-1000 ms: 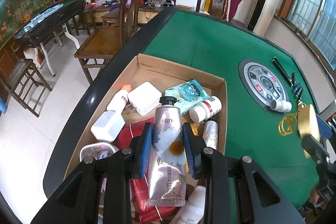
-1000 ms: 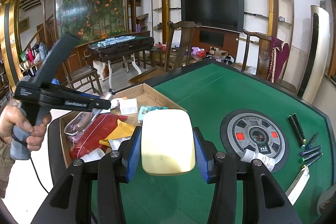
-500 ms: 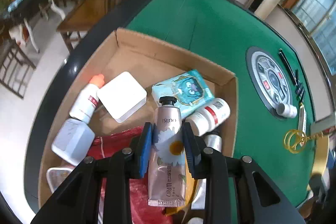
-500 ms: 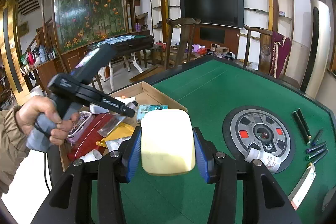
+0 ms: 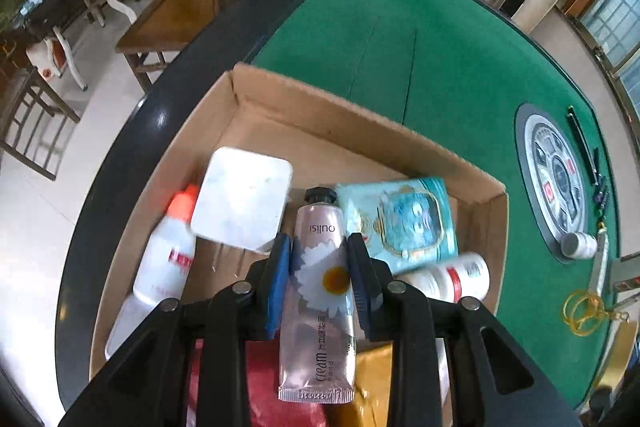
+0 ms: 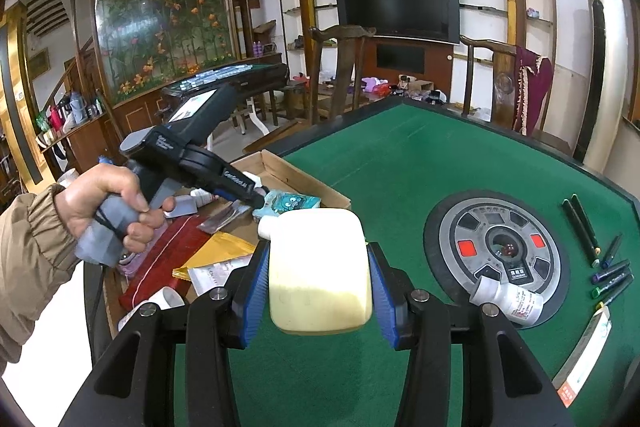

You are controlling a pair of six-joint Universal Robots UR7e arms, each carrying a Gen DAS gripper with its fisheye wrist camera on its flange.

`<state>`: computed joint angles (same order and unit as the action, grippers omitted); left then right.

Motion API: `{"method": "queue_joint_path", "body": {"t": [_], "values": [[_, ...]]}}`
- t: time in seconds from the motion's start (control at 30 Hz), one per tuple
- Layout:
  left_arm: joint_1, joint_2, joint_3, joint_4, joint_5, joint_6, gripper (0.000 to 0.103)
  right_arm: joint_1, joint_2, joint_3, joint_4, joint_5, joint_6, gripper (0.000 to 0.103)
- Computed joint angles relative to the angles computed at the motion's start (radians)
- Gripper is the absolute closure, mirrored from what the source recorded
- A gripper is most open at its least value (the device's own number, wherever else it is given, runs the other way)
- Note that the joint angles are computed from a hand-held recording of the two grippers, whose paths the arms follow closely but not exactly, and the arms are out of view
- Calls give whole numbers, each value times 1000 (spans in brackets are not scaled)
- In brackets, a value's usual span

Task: Organize objects
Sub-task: 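Lower the hand cream tube into the tray with the left gripper while the right gripper holds the yellow box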

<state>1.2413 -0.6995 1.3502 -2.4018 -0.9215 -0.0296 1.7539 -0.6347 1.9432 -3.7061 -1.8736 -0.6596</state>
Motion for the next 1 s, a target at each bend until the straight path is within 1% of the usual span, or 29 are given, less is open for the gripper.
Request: {"method": "queue_joint_path", "body": {"t": [0.1, 0.33, 0.47, 0.6, 0.67, 0.77, 0.83, 0.9, 1.0], "values": [[-2, 6, 7, -34, 16, 20, 75, 0, 5, -8, 6, -5, 2, 53], [9, -16, 46, -82, -18, 61, 74, 12, 22, -32, 23, -9, 1, 53], [7, -12, 53, -112, -7, 92, 74, 19, 29, -47, 39, -12, -5, 52], [11, -7, 44, -126, -11, 131, 74, 27, 38, -69, 59, -21, -7, 52], [7, 2, 48, -157, 7, 176, 74, 30, 42, -79, 65, -20, -5, 52], [-10, 19, 59, -209, 64, 280, 74, 33, 51, -89, 68, -22, -7, 52], [-13, 20, 55, -199, 75, 314, 74, 35, 58, -95, 71, -23, -7, 52], [-11, 17, 38, -148, 66, 331, 74, 35, 62, -99, 74, -24, -5, 52], [-11, 16, 13, -65, 67, 391, 74, 33, 65, -103, 78, -22, -4, 52]]}}
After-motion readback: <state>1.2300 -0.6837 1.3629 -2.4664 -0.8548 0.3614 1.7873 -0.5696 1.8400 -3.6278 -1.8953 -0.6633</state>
